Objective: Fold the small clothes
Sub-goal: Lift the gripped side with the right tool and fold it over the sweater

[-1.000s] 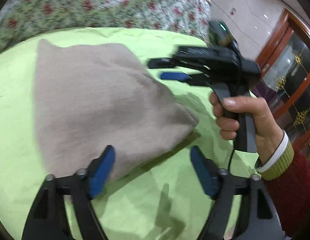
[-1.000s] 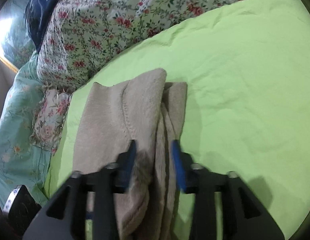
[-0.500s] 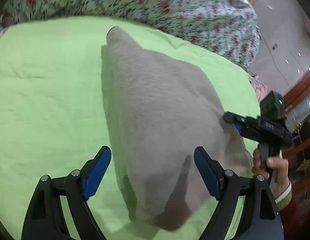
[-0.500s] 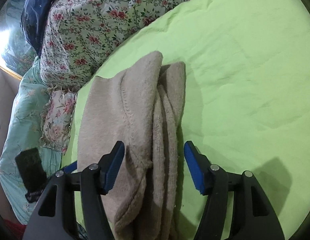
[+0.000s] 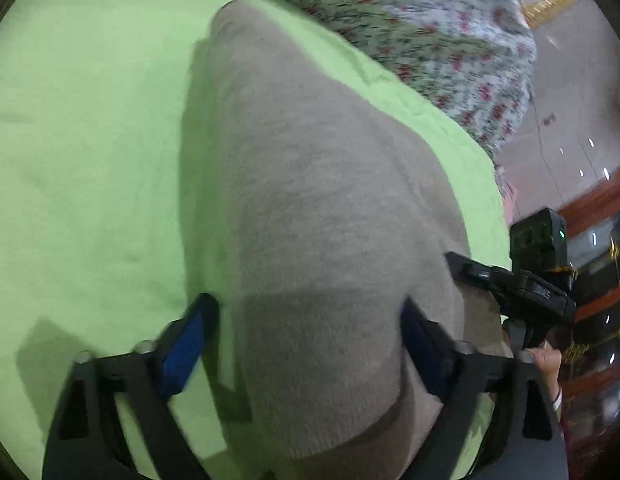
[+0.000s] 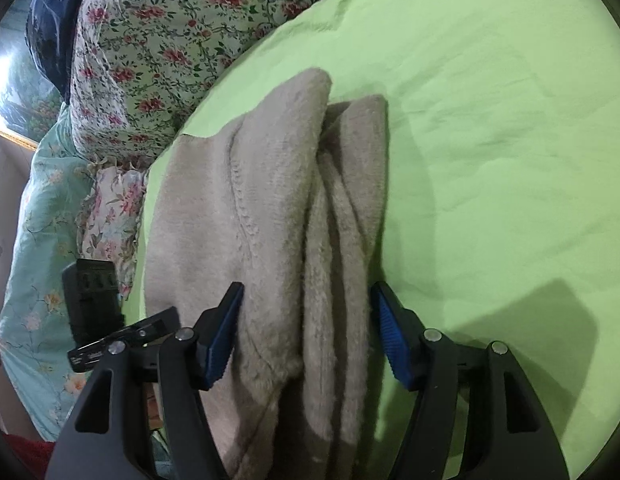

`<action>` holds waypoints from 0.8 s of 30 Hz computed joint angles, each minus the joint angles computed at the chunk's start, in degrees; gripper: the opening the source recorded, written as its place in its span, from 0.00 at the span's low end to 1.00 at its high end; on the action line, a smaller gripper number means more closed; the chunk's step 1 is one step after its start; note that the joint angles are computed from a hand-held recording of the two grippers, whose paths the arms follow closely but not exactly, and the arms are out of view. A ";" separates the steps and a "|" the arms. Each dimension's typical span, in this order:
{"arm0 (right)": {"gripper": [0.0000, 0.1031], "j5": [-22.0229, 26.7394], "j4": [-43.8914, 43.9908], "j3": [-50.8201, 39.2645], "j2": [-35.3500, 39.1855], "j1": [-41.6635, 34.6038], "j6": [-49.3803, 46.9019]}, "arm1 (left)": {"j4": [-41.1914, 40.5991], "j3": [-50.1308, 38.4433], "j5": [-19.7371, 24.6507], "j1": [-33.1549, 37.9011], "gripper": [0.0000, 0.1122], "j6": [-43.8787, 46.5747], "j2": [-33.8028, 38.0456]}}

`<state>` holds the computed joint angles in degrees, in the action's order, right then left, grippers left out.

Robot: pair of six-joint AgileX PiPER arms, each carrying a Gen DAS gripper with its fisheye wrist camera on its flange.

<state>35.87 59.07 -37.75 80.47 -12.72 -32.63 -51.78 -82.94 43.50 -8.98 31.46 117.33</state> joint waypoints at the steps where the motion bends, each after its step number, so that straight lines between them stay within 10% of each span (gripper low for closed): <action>1: 0.42 1.16 2.20 -0.19 1.32 -0.19 -2.20 | 0.25 0.01 -0.40 -0.32 0.59 0.64 -0.10; 11: 0.32 -9.23 12.52 4.38 -7.12 14.68 -1.88 | 0.15 11.40 -3.89 3.14 0.43 9.00 -14.09; 18: 0.31 -20.26 32.37 -2.05 2.31 35.09 -14.23 | 0.38 19.77 2.92 17.83 0.43 17.74 -25.03; 24: 0.32 -24.39 30.78 -9.77 10.93 42.80 -10.28 | -1.62 23.59 7.60 29.30 0.43 25.11 -25.30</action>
<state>11.49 89.86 -47.52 91.40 30.07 -42.91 -53.39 -59.34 51.10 20.32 56.57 92.03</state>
